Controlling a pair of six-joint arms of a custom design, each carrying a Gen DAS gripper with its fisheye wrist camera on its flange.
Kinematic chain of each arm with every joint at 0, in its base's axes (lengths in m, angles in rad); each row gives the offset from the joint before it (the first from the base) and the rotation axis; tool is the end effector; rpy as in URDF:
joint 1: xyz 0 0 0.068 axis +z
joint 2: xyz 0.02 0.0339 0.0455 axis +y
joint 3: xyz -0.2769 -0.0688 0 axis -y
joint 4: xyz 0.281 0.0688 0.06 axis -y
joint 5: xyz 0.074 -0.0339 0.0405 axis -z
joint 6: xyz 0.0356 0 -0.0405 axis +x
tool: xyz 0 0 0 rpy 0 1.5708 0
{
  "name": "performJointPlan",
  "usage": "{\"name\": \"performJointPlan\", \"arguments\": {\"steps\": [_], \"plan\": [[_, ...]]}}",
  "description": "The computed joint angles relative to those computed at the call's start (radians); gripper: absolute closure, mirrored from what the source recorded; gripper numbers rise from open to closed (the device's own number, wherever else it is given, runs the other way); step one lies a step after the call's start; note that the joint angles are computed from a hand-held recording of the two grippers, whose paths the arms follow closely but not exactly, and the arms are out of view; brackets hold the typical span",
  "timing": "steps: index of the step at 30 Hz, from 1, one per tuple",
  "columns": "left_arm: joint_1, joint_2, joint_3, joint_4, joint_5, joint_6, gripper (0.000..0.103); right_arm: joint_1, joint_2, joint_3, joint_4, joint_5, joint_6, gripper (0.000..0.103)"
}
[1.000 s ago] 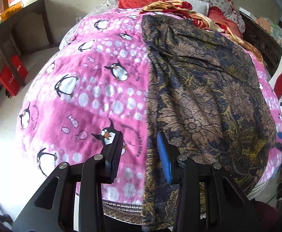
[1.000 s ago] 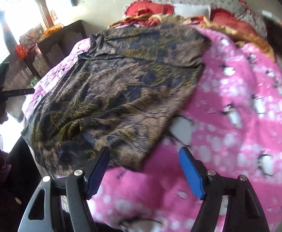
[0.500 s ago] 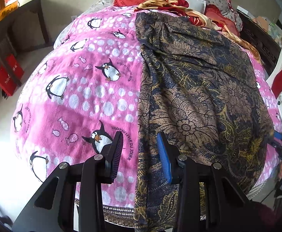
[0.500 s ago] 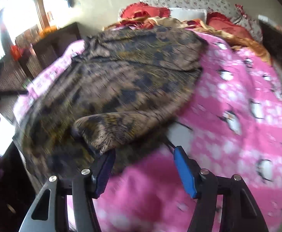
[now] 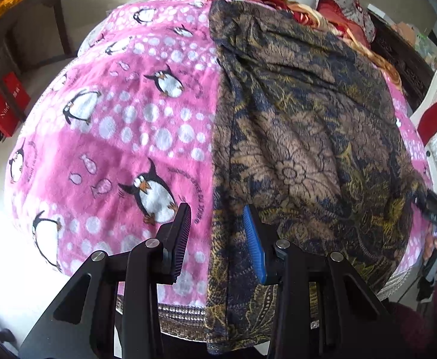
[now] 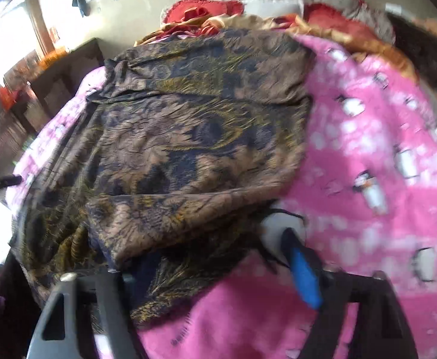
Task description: Fold small clothes
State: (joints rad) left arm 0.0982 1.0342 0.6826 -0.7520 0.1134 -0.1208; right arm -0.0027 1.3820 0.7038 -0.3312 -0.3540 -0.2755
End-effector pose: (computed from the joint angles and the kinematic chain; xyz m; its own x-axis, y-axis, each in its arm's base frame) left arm 0.2116 0.0168 0.2134 -0.8764 -0.2067 -0.4349 -0.1534 0.9760 -0.1546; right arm 0.2817 0.0116 0.1650 -0.7651 -0.2531 -0.5921 -0.4054 0.9037 0.1376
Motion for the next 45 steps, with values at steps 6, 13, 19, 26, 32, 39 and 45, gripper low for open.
{"name": "performJointPlan", "arguments": {"steps": [6,13,19,26,32,39,45], "plan": [[0.001,-0.035,-0.018,-0.036,0.015,0.034,0.067,-0.1,-0.163,-0.04,-0.1,-0.182,0.002,0.097],[0.006,-0.094,-0.076,-0.067,0.035,0.048,0.067,-0.515,-0.301,0.007,-0.72,-0.379,-0.359,0.097],[-0.022,-0.131,-0.1,-0.091,0.033,0.035,0.067,-0.606,-0.337,-0.077,-0.657,-0.245,-0.4,0.045],[-0.066,-0.162,-0.111,-0.119,-0.022,0.019,0.067,-0.635,-0.354,-0.072,-0.561,-0.329,-0.312,0.027],[-0.077,-0.173,-0.126,-0.14,-0.038,0.004,0.067,-0.506,-0.328,-0.11,-0.438,-0.261,-0.224,0.027],[-0.104,-0.181,-0.132,-0.14,-0.064,-0.016,0.067,-0.471,-0.293,-0.105,-0.432,-0.253,-0.219,0.027],[-0.119,-0.184,-0.134,-0.149,-0.075,-0.021,0.067,-0.472,-0.284,-0.104,-0.449,-0.246,-0.225,0.027]]}}
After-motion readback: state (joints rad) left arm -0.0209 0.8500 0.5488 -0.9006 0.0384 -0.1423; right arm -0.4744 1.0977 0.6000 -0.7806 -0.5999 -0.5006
